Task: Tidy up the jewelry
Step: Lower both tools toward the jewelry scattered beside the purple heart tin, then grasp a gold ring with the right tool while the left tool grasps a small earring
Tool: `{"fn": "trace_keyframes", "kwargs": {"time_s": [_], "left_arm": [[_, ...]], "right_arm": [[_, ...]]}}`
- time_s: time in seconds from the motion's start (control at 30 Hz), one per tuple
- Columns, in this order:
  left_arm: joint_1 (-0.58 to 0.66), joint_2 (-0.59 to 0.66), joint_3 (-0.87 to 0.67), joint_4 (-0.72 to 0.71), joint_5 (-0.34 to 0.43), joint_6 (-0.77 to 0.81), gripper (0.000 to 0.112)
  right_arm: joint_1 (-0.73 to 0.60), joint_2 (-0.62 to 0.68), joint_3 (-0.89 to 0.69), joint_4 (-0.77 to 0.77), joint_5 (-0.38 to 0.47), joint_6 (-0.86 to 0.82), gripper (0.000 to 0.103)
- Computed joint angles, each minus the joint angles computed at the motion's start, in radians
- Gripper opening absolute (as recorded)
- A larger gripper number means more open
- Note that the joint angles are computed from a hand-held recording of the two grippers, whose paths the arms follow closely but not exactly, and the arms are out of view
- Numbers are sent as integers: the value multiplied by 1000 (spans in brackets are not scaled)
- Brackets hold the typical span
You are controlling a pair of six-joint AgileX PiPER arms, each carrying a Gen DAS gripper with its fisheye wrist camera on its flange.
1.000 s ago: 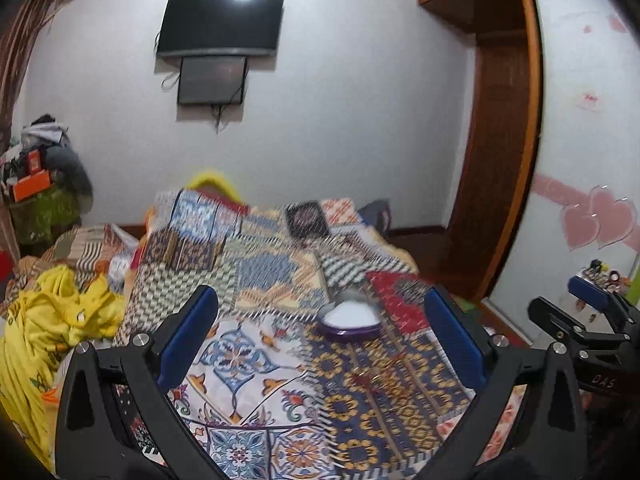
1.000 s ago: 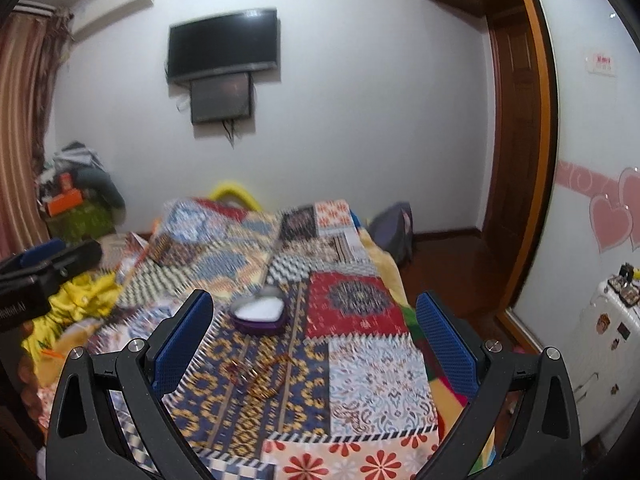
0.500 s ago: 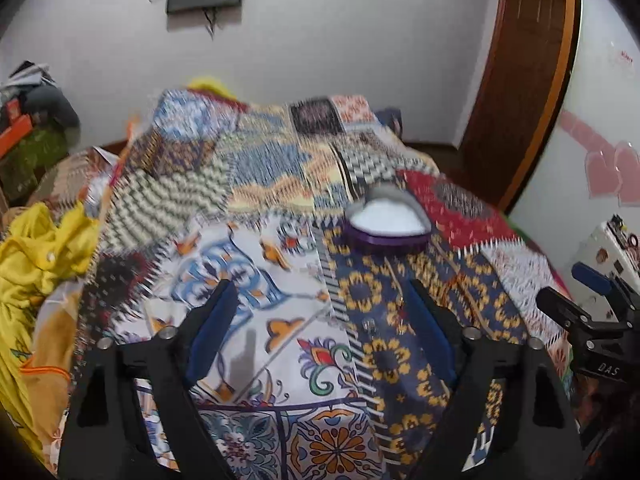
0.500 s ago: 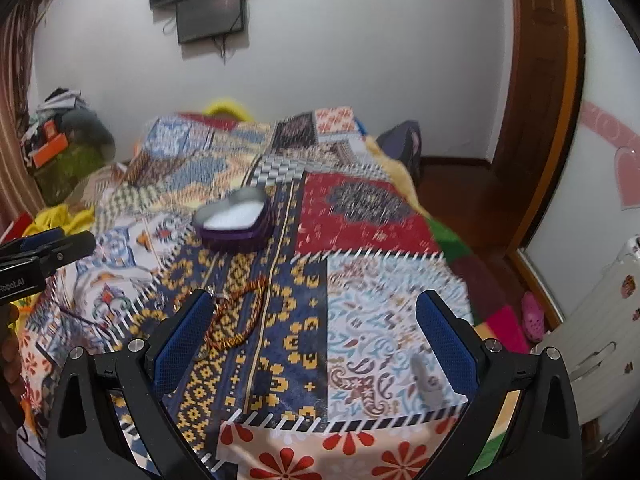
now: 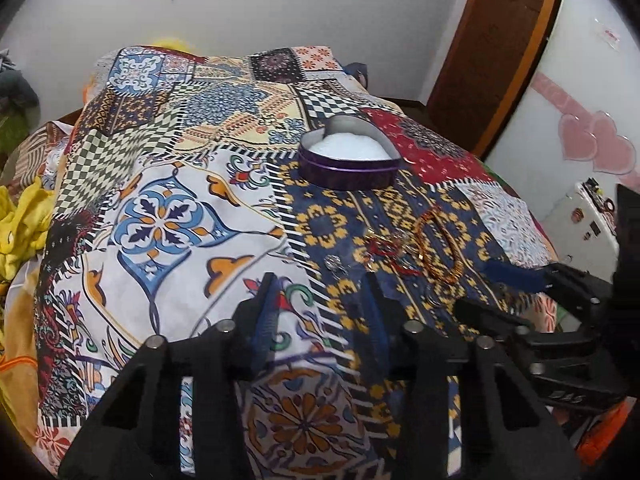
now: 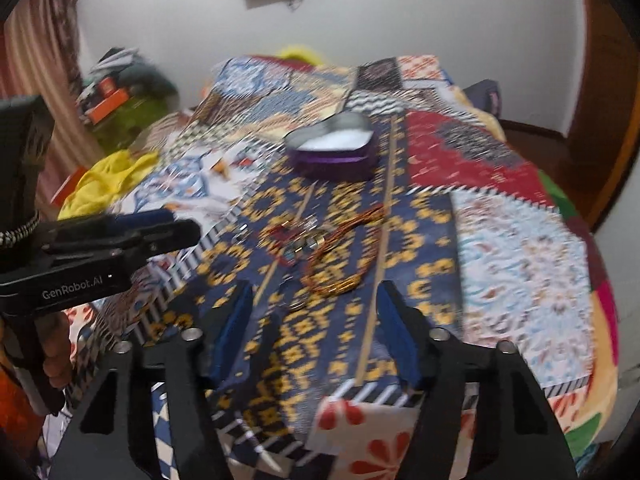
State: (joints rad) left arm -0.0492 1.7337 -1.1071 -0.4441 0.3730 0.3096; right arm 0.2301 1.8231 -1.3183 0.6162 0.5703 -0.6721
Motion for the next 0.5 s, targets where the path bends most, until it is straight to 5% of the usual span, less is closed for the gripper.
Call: {"fn": "trace_keyframes", "kwargs": {"time_s": [0.5], "left_arm": [[17, 101, -86, -137, 98, 168, 33]], "right_arm": [[51, 68, -46, -81, -28, 4, 20]]}}
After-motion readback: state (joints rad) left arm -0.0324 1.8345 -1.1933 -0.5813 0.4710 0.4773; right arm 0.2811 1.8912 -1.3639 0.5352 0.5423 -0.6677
